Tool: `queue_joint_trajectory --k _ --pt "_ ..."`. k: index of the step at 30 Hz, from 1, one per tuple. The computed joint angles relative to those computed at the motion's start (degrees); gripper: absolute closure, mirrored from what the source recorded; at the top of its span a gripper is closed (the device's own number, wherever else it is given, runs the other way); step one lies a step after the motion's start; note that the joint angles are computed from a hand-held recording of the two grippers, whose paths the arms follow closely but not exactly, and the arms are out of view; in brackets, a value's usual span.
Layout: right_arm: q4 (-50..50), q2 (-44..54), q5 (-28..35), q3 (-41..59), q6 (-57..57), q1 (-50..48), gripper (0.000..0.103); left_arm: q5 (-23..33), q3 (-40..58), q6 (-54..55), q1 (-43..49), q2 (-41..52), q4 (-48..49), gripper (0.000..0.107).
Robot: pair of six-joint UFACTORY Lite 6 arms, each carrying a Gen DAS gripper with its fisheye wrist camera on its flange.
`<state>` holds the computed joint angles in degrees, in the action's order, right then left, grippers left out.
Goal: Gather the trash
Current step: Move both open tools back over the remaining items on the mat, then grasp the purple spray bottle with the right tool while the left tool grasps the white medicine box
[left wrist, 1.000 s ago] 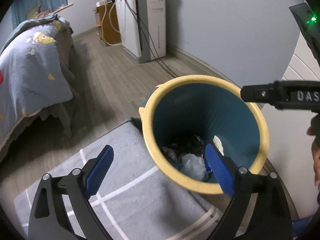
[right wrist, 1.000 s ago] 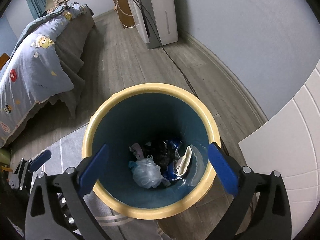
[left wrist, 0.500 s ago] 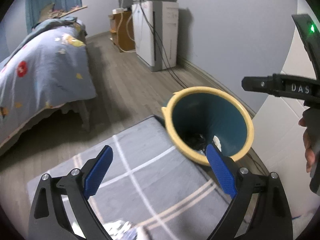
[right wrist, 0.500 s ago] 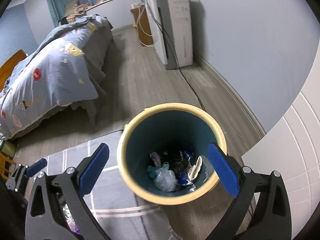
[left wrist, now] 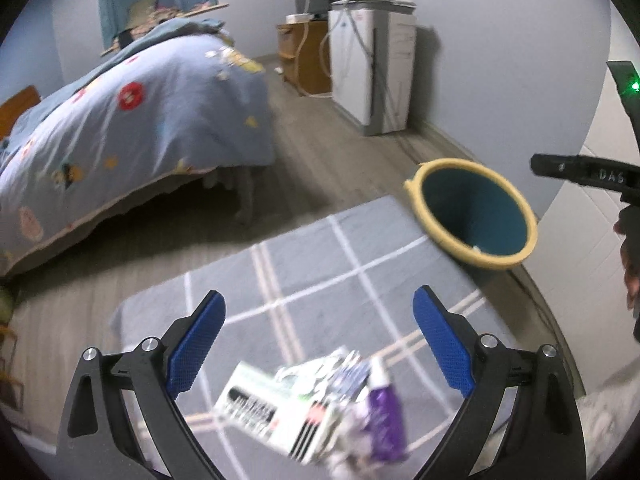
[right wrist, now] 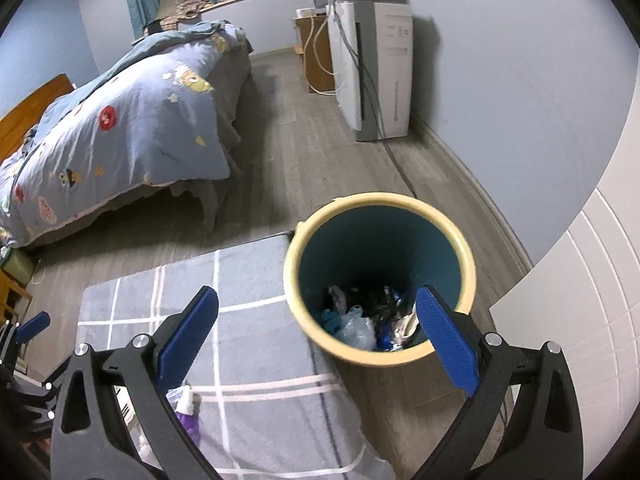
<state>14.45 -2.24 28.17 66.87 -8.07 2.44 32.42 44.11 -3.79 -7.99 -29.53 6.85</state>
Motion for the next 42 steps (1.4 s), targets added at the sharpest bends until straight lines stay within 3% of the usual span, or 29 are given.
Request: queue_joint_trajectory --k 5,17,20,25,30,35,38,42 --pt "-3.6 -3.58 -0.38 -3.62 5.18 4.47 0.006 2.72 -5.81 13.65 12.16 -7.23 -10.52 0.013" --pt "-22.03 -4.31 -3.43 -9.2 22.23 20.22 0.006 2.67 -10.47 35.96 32.39 -9.44 -26.76 0.013" --pt "-18.35 -1.63 -4.06 -9.8 21.24 22.72 0.006 2.92 -10.39 41.95 37.69 -7.37 -31.45 0.013" --pt "-17.46 2.53 -4.33 -9.76 23.92 26.58 0.006 -0.2 -10.27 39.16 36.82 -3.97 -26.33 0.013" --pt "-17.76 7.55 -4.78 -9.99 26.88 31.71 0.006 0.25 -9.08 44.61 39.14 -1.76 -31.07 0.013" --pt "-14.5 13.29 -5.53 -9.24 26.82 33.53 0.006 -0.63 -8.83 44.5 38.04 -0.95 -29.66 0.013" --pt "-12.76 16.14 -5.65 -7.84 25.74 33.92 0.017 -1.35 -9.37 43.26 36.83 -1.44 -27.79 0.013" --pt "-2.06 20.53 -4.92 -5.76 16.77 32.88 0.04 -1.41 -9.43 42.52 36.37 -1.02 -26.82 0.013"
